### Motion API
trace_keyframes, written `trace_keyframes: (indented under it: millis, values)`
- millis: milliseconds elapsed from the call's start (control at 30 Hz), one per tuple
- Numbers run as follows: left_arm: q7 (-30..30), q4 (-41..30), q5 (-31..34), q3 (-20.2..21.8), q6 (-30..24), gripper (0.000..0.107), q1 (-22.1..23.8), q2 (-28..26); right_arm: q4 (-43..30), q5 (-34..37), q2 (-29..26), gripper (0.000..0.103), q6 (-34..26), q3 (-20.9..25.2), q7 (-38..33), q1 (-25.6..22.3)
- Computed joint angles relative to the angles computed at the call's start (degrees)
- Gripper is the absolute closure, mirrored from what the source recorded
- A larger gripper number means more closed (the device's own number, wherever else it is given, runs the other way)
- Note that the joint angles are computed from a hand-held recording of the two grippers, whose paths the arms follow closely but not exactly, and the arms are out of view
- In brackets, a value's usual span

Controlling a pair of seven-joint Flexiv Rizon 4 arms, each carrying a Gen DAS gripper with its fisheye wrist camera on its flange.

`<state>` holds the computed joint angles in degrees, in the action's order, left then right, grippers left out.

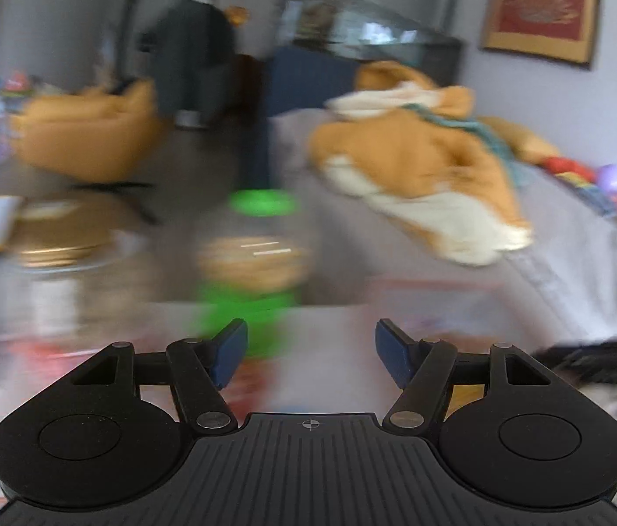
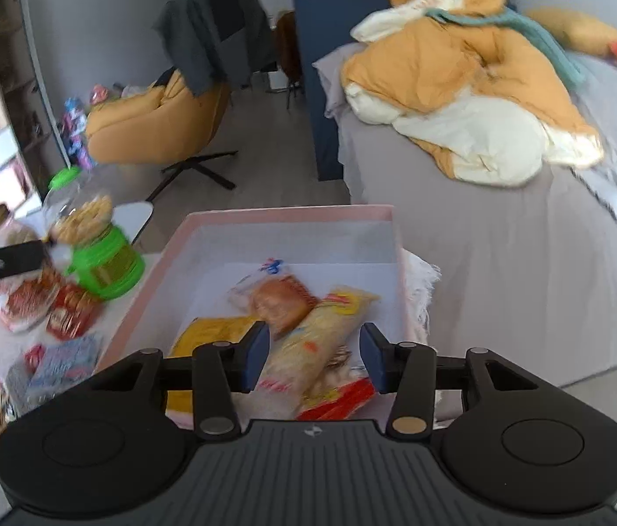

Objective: Organize snacks
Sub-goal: 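Release the wafer stick into the pink box while left tool drops the chip bag in, then grasp the white printed packet with left tool while right tool grasps the cookie packet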

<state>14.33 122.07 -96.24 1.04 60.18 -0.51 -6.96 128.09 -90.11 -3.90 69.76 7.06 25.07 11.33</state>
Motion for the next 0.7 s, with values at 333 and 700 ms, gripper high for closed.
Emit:
trace_keyframes:
  millis: [333,700]
  values:
    - [-19.02,-1.47,12.6,5.08,2.69,0.037,12.89,-5.78,-13.97,3.08,-11.12,0.044,5.64,1.44,-9.34,8.95]
    - [-11.57,2.96,23.37,4.89,-6.1,0.035,16.27,-3.65,-17.96,21.6,-15.2,0.044,-4.22,0.59,-28.6,21.48]
